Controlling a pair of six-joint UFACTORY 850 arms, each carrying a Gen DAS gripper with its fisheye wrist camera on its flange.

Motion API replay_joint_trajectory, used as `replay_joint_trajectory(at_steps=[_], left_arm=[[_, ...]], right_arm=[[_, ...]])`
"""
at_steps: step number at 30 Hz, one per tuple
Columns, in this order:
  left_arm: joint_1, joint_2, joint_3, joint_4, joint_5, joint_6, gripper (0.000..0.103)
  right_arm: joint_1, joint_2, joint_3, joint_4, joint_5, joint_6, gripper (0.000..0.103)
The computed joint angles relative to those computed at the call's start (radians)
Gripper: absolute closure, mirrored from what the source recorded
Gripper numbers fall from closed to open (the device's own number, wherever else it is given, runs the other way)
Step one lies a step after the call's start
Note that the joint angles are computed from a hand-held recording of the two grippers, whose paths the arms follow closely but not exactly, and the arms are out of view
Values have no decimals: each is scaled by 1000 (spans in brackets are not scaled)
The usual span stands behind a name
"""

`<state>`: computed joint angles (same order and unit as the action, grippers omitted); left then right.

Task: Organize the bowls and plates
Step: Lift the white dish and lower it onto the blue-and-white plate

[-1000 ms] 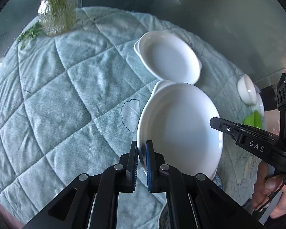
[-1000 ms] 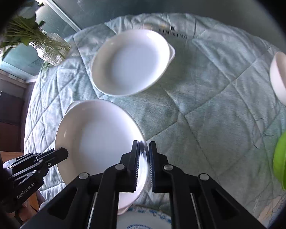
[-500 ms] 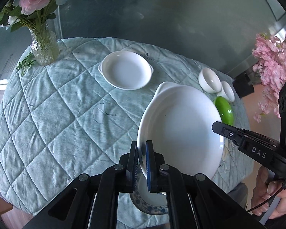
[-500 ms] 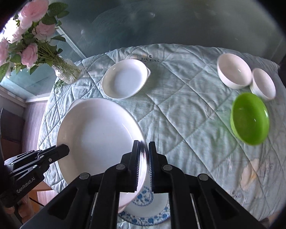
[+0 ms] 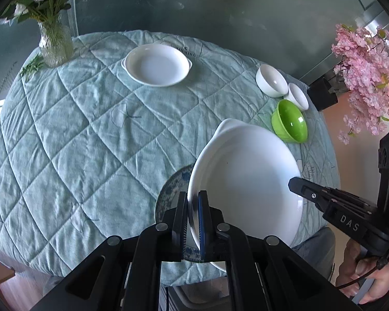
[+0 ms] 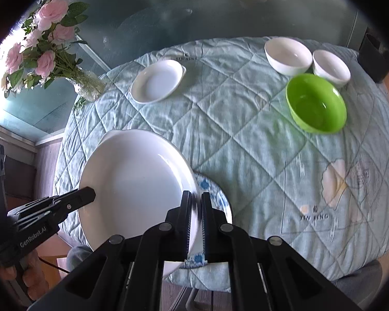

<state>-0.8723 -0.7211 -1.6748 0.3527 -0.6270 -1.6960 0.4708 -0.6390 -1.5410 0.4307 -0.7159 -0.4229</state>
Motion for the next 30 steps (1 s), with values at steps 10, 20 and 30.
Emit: replay_joint_trajectory(at_steps=[10,20,30], left_arm=[[-3,-41,33,-92,59,34,100],[9,-119,19,-168,110,119,100],[19,-158,6,-182,122,140,100]], right_arm=[[0,-6,76,-23,16,41,96],[-4,-69,75,-40,13,97,96],[5,-106,71,-66,36,131,96]])
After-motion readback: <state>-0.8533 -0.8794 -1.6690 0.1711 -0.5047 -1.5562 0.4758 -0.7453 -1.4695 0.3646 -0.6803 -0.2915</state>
